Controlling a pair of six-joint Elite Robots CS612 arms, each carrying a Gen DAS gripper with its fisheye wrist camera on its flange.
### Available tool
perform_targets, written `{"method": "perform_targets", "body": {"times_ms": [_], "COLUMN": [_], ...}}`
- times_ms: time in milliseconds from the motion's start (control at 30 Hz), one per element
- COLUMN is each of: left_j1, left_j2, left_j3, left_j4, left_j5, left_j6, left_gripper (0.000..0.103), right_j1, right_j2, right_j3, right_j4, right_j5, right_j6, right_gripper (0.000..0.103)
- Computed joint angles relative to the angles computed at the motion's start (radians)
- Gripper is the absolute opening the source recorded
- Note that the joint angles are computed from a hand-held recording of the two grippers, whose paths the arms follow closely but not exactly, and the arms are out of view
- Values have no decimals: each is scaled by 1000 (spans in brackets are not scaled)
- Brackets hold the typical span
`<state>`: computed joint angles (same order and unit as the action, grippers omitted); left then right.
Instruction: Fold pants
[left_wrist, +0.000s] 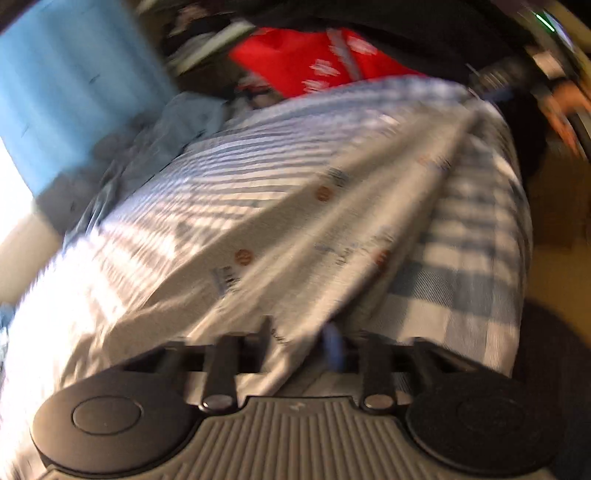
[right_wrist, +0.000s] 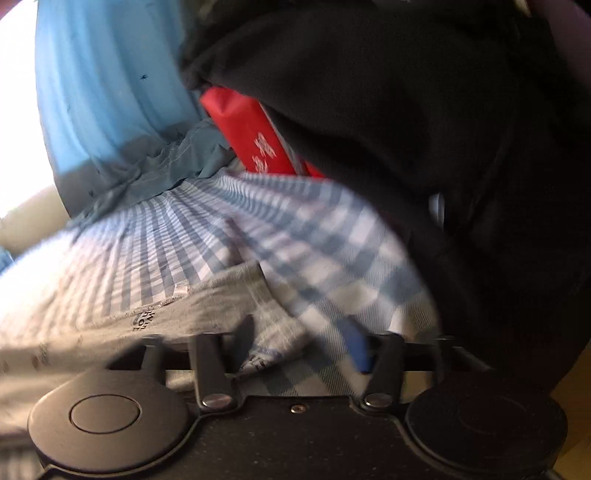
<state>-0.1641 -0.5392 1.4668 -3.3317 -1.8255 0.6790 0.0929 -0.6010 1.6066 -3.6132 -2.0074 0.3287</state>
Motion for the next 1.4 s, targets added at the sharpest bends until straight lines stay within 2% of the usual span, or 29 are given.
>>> {"method": "perform_targets", "body": {"times_ms": [33,67,100,133,233,333,433,567,633,700,767,833,867,900,933,1000,1067,1100,1167,1233,1300,1367,1400], "left_j1": [9,19,30,38,53,93,145,204,238,280,307,321,327,330,330,317,305,299,286,265,246,233,228], "left_j2": [-4,-7,-10,-12,-20,-32,-37,-23,-9,11,34,56,66,75,80,86,92,98,95,75,61,53,52], "left_j3": [-1,-2,-4,-5,1,3,3,-43,-80,-125,-173,-222,-242,-255,-247,-238,-232,-235,-229,-207,-177,-161,-161], "left_j4": [-3,-5,-7,-13,-26,2,6,48,71,84,112,168,197,208,176,139,119,116,114,117,45,-31,-51], "left_j5": [-14,-26,-26,-6,138,216,262,346,322,262,221,190,169,150,151,200,243,264,329,431,515,521,505], "left_j6": [-63,-127,-188,-241,-354,-459,-583,-734,-838,-943,-1003,-1024,-1030,-1041,-1047,-1006,-962,-942,-921,-907,-863,-791,-766], "left_gripper": [65,66,66,68,69,71,75,75,75,74,65,30,22,19,18,17,17,19,33,61,68,72,78], "right_j1": [13,26,37,46,71,97,126,165,182,198,213,224,229,233,238,245,243,240,230,219,202,187,180], "right_j2": [5,10,16,22,41,67,92,124,138,152,162,174,177,180,184,190,190,188,181,168,161,166,175], "right_j3": [-10,-18,-27,-36,-68,-116,-172,-255,-294,-335,-368,-403,-415,-424,-432,-438,-435,-432,-426,-409,-398,-429,-461], "right_j4": [-20,-41,-62,-79,-85,-55,-8,62,98,132,165,216,241,262,281,294,291,299,320,319,275,270,285], "right_j5": [-14,-21,-8,22,132,230,282,313,322,337,343,334,325,316,299,273,279,289,319,356,422,480,512], "right_j6": [-63,-117,-166,-211,-291,-327,-360,-368,-358,-352,-361,-373,-381,-393,-410,-429,-414,-396,-349,-309,-304,-307,-303], "right_gripper": [75,81,89,92,98,98,100,101,101,102,102,102,102,102,102,102,102,102,102,102,102,102,102]}}
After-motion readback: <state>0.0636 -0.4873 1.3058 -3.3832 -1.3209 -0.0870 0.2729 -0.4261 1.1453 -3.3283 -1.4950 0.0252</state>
